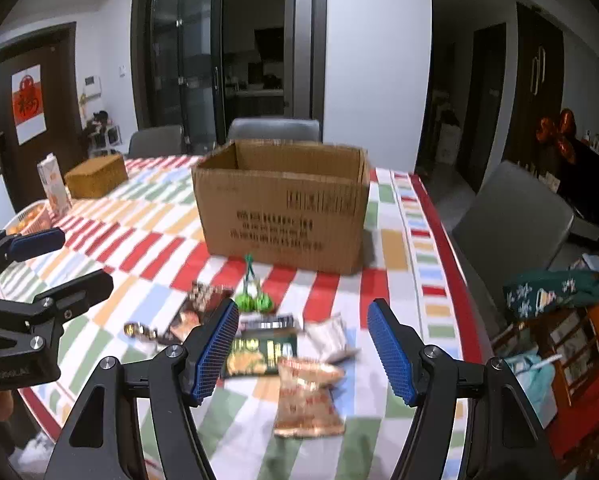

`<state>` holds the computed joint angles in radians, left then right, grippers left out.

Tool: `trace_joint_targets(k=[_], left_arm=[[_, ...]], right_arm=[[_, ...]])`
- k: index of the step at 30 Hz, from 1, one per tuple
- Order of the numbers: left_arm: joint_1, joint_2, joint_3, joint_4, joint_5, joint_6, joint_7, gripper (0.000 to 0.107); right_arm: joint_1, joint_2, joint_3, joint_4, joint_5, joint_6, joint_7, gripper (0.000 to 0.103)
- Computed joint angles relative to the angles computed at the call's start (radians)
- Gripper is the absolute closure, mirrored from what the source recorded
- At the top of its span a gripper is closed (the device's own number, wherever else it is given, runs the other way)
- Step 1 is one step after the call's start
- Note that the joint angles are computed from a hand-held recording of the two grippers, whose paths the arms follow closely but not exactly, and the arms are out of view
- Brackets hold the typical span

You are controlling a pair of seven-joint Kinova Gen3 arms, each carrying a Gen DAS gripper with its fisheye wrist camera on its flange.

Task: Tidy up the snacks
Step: 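Grasp the Fortune Biscuits bag with the right tool while the left tool grasps the red snack bar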

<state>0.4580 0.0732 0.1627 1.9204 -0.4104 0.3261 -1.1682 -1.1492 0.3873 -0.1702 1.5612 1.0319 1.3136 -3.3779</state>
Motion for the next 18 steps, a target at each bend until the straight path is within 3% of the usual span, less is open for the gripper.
trace_joint_targets(k=[4,18], left_arm=[[-0.022,0.031,0.014,0.001,0.086,0.032,-0.079,0.021],[-0.013,0.193,-0.024,-0.047,0.183,0.103,-0.160,0.028]], right_arm=[[0.016,0.003,-0.008,0.017,-0.049,-0.040,-0.014,0.035],[0.104,0.065,0.026,0.032,-0.281,-0.203,0.057,0.035]])
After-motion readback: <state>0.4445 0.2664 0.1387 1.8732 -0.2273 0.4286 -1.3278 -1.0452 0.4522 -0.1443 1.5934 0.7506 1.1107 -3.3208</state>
